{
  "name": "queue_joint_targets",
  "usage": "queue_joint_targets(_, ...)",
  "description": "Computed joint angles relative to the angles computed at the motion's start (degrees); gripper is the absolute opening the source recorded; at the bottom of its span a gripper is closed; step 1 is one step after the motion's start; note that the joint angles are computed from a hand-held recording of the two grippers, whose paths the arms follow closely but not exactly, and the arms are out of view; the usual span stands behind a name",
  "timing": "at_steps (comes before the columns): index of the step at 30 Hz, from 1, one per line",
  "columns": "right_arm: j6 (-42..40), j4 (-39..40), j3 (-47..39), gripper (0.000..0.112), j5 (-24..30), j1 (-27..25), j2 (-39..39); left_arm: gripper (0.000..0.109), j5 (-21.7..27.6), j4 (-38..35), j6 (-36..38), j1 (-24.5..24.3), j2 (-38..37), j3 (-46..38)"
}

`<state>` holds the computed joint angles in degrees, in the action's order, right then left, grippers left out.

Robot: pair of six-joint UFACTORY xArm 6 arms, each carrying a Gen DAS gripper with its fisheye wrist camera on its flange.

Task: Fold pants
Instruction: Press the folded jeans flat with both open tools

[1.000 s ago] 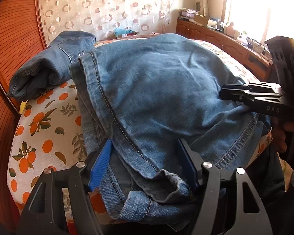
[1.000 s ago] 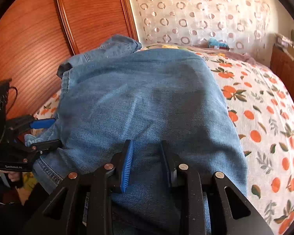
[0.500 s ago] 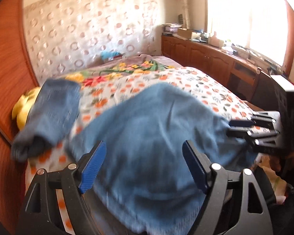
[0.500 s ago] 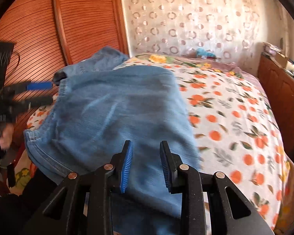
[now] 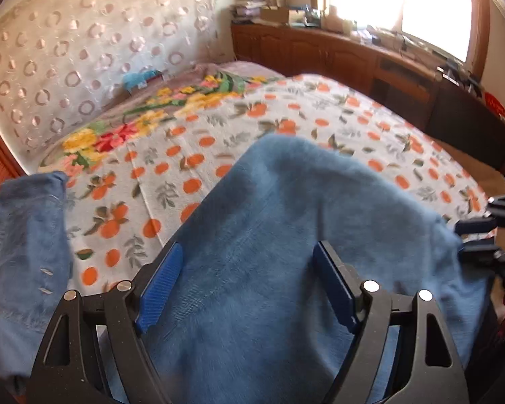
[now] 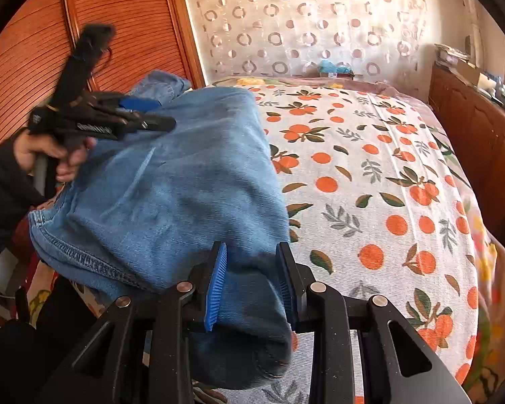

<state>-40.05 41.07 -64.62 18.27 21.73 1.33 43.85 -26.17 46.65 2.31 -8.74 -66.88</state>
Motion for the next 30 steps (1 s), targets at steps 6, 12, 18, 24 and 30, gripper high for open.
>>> queue_joint_targets(6, 0.16, 2.16, -0.37, 0.034, 1.83, -1.34, 0.19, 0.081, 0.84, -1.68, 1.05, 0.3, 1.62, -0.04)
queue_joint_targets(12, 2.67, 1.93, -1.28, 0.035, 6.43, -2.4, 0.27, 0.082, 1.82, -2.34, 1.19, 0.59, 2.36, -0.78)
queue_joint_targets(18, 6.93, -2.34, -0.97, 0.037, 8.54, -2.81, -0.82, 0.083, 1.24, -2.07, 1.23, 0.38, 2.6, -0.53)
queue_joint_targets(24, 10.2, -2.96, -1.01, 0.037, 14.09, -3.85, -2.68, 0.083, 1.04, -1.96, 1.52, 0.54, 2.81, -0.58)
queue_joint_targets(30, 10.04, -2.09, -1.24, 0.037, 15.69, -4.32, -2.92, 0.083, 1.07, -1.89, 1.25, 0.45, 2.84, -0.65)
